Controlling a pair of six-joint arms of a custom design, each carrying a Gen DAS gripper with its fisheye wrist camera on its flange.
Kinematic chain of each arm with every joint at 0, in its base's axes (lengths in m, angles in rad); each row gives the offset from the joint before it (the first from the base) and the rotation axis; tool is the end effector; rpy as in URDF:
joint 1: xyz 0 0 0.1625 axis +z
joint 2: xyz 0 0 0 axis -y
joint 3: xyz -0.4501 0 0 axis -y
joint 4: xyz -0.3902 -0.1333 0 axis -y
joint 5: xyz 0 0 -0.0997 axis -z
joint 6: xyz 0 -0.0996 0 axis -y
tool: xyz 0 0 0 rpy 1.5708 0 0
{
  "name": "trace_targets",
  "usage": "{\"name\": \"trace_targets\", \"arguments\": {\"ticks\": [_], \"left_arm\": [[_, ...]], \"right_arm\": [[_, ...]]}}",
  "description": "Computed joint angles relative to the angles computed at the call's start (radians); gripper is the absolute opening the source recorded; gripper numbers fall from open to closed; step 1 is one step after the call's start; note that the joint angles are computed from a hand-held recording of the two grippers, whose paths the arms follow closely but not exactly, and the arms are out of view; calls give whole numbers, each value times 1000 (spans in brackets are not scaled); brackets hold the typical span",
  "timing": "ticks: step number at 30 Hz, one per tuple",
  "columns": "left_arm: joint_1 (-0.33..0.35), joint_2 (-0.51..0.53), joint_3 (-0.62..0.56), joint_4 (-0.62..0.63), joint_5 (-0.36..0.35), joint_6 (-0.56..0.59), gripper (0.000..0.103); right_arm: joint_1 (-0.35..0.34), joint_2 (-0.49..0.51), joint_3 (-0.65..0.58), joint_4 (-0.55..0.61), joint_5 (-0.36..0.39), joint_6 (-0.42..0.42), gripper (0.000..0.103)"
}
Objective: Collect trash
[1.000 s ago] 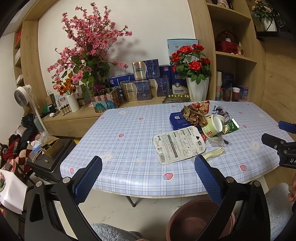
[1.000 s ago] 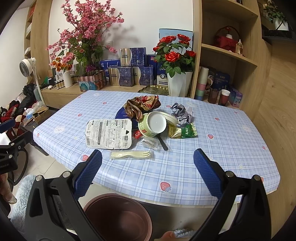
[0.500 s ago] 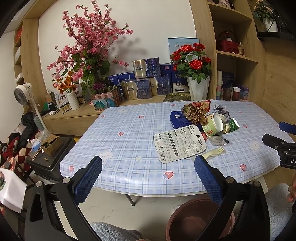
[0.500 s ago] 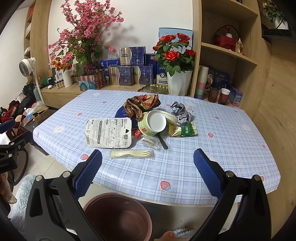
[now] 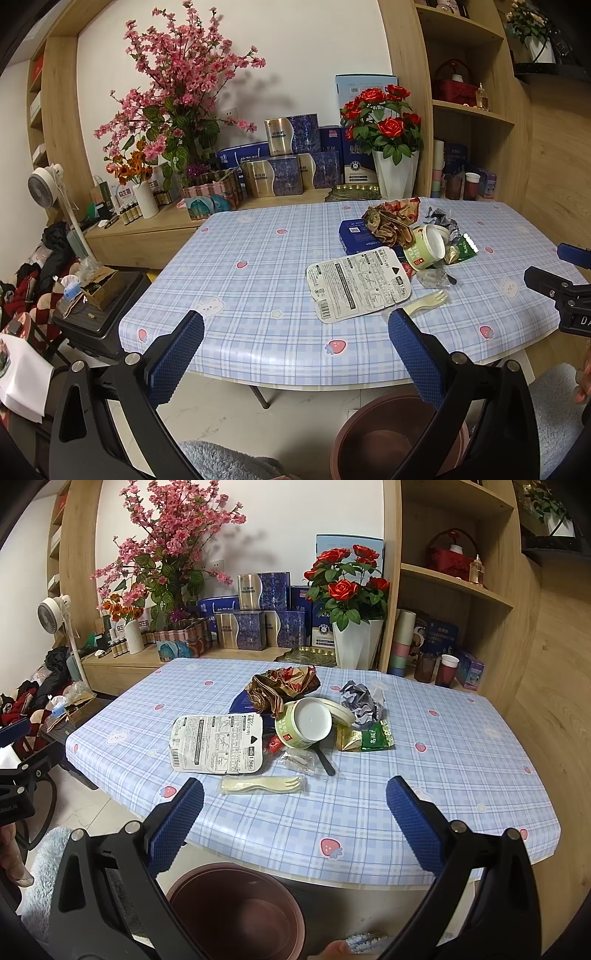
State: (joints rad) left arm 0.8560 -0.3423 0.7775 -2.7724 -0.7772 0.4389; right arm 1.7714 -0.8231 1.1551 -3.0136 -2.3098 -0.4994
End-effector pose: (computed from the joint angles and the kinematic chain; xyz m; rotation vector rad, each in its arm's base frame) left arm -0.4344 -0.8122 0.1679 0.9134 2.1045 -1.0336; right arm 0.2213 -0.7562 0.4220 0.2374 -2.0706 1.1267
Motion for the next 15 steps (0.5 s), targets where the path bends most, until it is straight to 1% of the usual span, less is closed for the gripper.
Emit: {"name": "trace_targets", "arguments": {"ticks": [15], "left_arm": [[0,1,-5,4,0,0,98]], "right_arm": [[-1,0,2,-6,1,-2,97]]}}
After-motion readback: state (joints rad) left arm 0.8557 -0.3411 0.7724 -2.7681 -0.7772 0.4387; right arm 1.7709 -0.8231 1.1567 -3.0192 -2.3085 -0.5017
